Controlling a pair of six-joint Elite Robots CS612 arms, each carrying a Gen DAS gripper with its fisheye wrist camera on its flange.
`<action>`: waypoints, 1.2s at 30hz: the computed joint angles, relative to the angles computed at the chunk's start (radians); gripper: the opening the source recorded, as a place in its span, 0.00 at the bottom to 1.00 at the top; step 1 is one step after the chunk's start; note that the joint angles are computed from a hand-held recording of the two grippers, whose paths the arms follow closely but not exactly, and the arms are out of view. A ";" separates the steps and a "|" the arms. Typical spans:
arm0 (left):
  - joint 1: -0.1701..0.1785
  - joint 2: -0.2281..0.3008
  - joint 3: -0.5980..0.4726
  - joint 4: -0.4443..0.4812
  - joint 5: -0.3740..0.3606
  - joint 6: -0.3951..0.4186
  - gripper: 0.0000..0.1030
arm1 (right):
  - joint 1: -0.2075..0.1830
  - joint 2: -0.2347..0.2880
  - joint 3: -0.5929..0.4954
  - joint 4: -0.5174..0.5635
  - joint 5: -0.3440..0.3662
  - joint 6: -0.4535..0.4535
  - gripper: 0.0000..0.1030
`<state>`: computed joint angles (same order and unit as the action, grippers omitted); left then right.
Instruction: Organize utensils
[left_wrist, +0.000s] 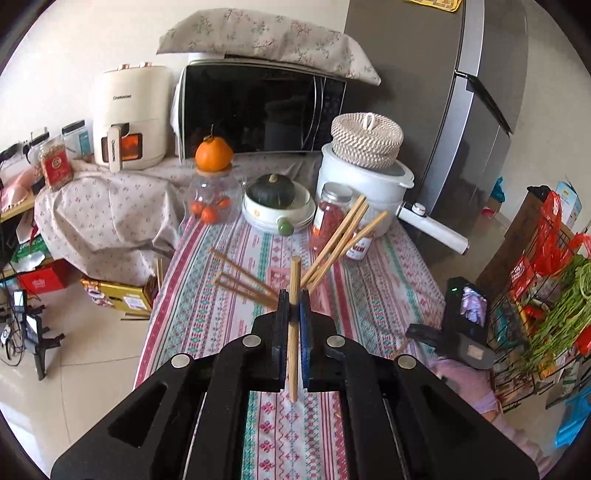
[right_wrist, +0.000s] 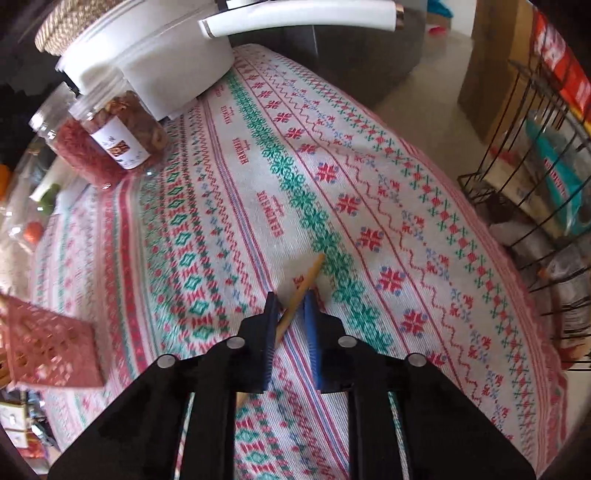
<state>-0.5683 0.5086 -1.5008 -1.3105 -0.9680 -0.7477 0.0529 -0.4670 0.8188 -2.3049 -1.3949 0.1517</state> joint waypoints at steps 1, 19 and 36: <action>-0.002 0.003 -0.006 0.008 0.000 -0.006 0.04 | -0.007 -0.013 0.023 -0.003 0.028 -0.003 0.13; -0.033 -0.002 -0.076 0.090 0.041 -0.072 0.04 | -0.074 -0.315 0.422 -0.304 0.372 -0.226 0.08; -0.029 0.003 -0.045 0.012 0.034 -0.014 0.04 | -0.017 -0.027 -0.018 0.170 0.079 0.126 0.65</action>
<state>-0.5970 0.5119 -1.5462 -1.2985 -0.9338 -0.7619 0.0357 -0.4938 0.8007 -2.1351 -1.3162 0.2780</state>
